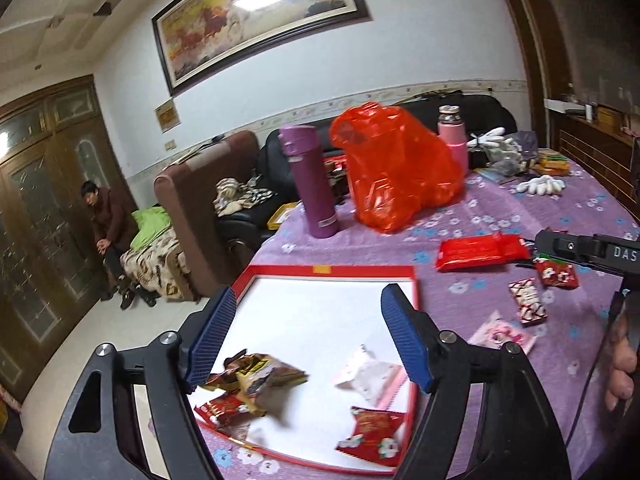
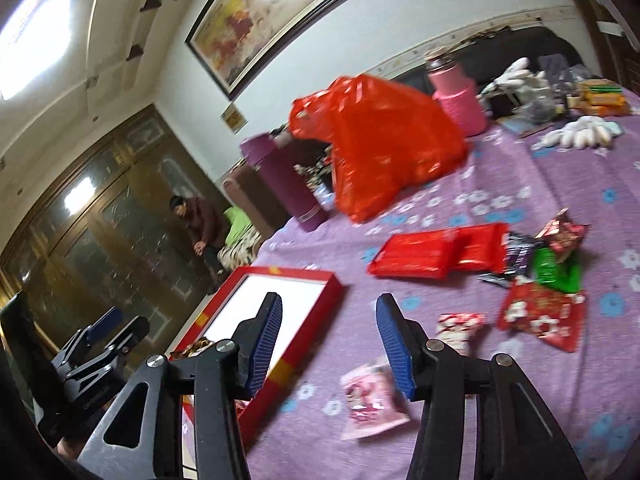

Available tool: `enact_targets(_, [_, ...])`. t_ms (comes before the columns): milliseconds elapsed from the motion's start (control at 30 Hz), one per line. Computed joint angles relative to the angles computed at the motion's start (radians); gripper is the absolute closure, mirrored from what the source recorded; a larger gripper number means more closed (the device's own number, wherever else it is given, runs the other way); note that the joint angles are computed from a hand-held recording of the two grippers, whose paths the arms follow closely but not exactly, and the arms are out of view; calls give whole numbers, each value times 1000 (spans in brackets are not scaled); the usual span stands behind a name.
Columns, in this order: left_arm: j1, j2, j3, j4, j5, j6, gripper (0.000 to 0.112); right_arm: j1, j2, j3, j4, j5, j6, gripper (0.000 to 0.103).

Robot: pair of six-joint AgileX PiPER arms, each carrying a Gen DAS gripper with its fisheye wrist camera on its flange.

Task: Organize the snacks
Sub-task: 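Move the left gripper back to the pink Lotso candy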

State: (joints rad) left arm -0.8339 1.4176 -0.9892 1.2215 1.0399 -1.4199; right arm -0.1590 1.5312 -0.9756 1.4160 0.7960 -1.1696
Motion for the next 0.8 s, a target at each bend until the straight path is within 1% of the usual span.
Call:
enact_targets(167, [-33, 45, -59, -22, 0, 45, 33, -84, 0, 13, 10, 38, -18, 52])
enact_targets(233, [-40, 72, -83, -36, -7, 65, 33, -106, 2, 12, 1, 42, -14, 51])
enact_targets(300, [-36, 104, -108, -60, -30, 90, 32, -135, 2, 8, -36, 38, 2, 50])
enact_targets(333, [-20, 123, -125, -99, -68, 129, 29, -142, 3, 3, -69, 24, 21, 46])
enact_targets(367, [-4, 137, -137, -142, -104, 170, 29, -148, 9, -11, -120, 3, 57, 43])
enact_targets(400, [18, 158, -157, -205, -145, 231, 29, -158, 28, -36, -193, -13, 116, 43])
enact_targets(433, [46, 193, -180, -289, -192, 306, 29, -165, 48, -54, -227, -18, 148, 43])
enact_targets(467, [54, 216, -199, -333, -206, 342, 29, -176, 72, -76, -276, -18, 195, 43])
enact_targets(500, [75, 255, -225, -408, -229, 407, 29, -183, 104, -106, -342, -21, 261, 43])
enact_targets(567, [92, 299, -258, -485, -238, 472, 29, -186, 146, -141, -446, -54, 361, 42])
enact_targets(600, [96, 320, -277, -514, -238, 498, 29, -189, 161, -146, -452, -57, 359, 42])
enact_targets(667, [93, 356, -316, -526, -227, 519, 29, -183, 182, -162, -466, -54, 353, 42])
enact_targets(733, [87, 382, -355, -525, -211, 538, 29, -147, 184, -181, -527, -92, 386, 42])
enact_targets(800, [94, 401, -394, -568, -203, 598, 29, -96, 184, -203, -607, -138, 419, 42])
